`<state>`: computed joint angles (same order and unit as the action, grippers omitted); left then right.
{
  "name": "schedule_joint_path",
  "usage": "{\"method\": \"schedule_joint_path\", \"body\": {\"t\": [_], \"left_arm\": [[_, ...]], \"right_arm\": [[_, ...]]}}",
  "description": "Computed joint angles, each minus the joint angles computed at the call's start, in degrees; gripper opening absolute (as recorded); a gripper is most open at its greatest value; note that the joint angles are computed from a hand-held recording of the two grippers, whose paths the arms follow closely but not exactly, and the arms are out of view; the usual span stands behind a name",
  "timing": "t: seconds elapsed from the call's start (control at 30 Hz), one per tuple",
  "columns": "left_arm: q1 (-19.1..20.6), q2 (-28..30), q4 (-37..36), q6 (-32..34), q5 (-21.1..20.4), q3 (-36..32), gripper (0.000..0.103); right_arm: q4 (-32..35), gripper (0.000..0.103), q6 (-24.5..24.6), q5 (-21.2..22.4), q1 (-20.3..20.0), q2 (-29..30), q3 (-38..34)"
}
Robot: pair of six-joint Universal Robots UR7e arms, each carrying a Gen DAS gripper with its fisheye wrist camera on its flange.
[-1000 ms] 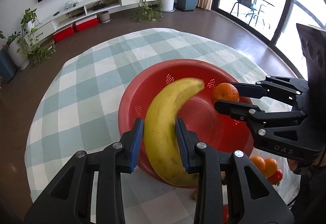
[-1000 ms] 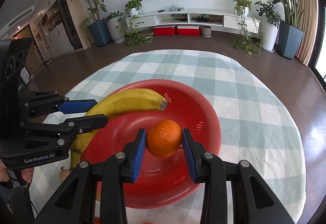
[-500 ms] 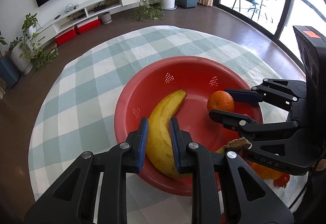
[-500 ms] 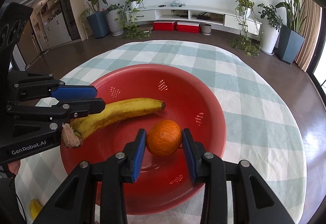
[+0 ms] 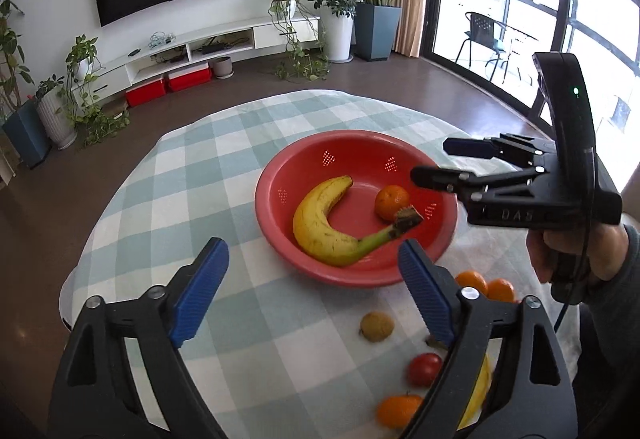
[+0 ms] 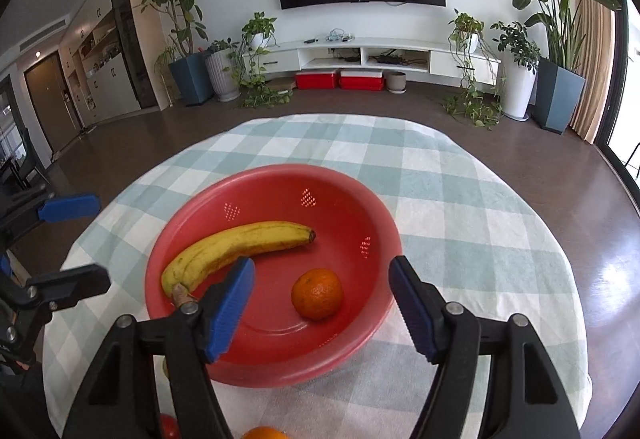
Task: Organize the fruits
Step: 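Lower banana and mandarin into the red bowl and open both tools, then move the left tool to the second yellow banana and close on it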
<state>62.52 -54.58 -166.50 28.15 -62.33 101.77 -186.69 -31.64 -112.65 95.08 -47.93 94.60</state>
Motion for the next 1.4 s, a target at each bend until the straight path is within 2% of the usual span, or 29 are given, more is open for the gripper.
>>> {"method": "schedule_joint_path", "body": {"t": [0.07, 0.13, 0.2, 0.3, 0.37, 0.47, 0.63, 0.77, 0.83, 0.9, 1.0, 1.27, 1.4], "left_arm": [[0.06, -3.55, -1.1, -0.55, -1.0, 4.24, 0.102], [0.0, -6.78, -2.11, -0.08, -0.93, 8.55, 0.103], [-0.2, -9.36, -3.57, 0.73, 0.81, 12.57, 0.103], [0.13, -13.3, -4.22, 0.36, -0.21, 17.43, 0.103], [0.0, -15.72, -3.87, -0.77, -1.08, 20.17, 0.103], [-1.22, -18.03, -5.59, -0.29, -0.16, 24.68, 0.103], [-3.7, -17.27, -7.88, 7.06, -0.25, 28.31, 0.103], [-5.51, -15.1, -6.53, 10.94, 1.1, 27.94, 0.102], [-6.14, -13.62, -5.3, 12.85, 2.08, 26.99, 0.097], [-6.96, -12.21, -4.65, 14.23, 4.25, 26.47, 0.081], [-7.28, -10.01, -3.27, 15.05, 6.25, 24.81, 0.072], [-8.08, -4.44, -1.24, 17.11, 10.81, 21.63, 0.071], [-7.63, -2.46, 1.8, 16.31, 12.26, 19.62, 0.062]], "right_arm": [[-4.48, 0.084, 0.07, 2.07, 0.18, -1.82, 2.74], [-9.96, 0.092, 0.03, 4.5, 0.38, -3.84, 6.41], [-15.55, 0.097, 0.68, 6.97, 0.31, -5.87, 10.76], [-23.46, 0.098, 2.63, 9.64, -0.26, -8.48, 17.92], [-27.98, 0.098, 3.4, 9.47, -0.31, -9.6, 22.08], [-31.91, 0.098, 5.48, 9.54, -0.58, -11.06, 27.48], [-29.78, 0.098, 11.41, 11.58, -1.53, -13.3, 33.78], [-29.73, 0.098, 8.36, 9.3, 0.19, -11.65, 34.67], [-29.48, 0.098, 7.28, 8.6, 0.49, -10.86, 34.91], [-29.09, 0.096, 6.42, 7.5, 0.69, -10.31, 34.76], [-28.78, 0.095, 7.09, 7.84, -0.07, -10.31, 34.97], [-27.36, 0.094, 9.51, 8.81, -1.14, -11.42, 35.44], [-27.26, 0.094, 10.62, 10.14, -1.69, -12.11, 35.71]]}}
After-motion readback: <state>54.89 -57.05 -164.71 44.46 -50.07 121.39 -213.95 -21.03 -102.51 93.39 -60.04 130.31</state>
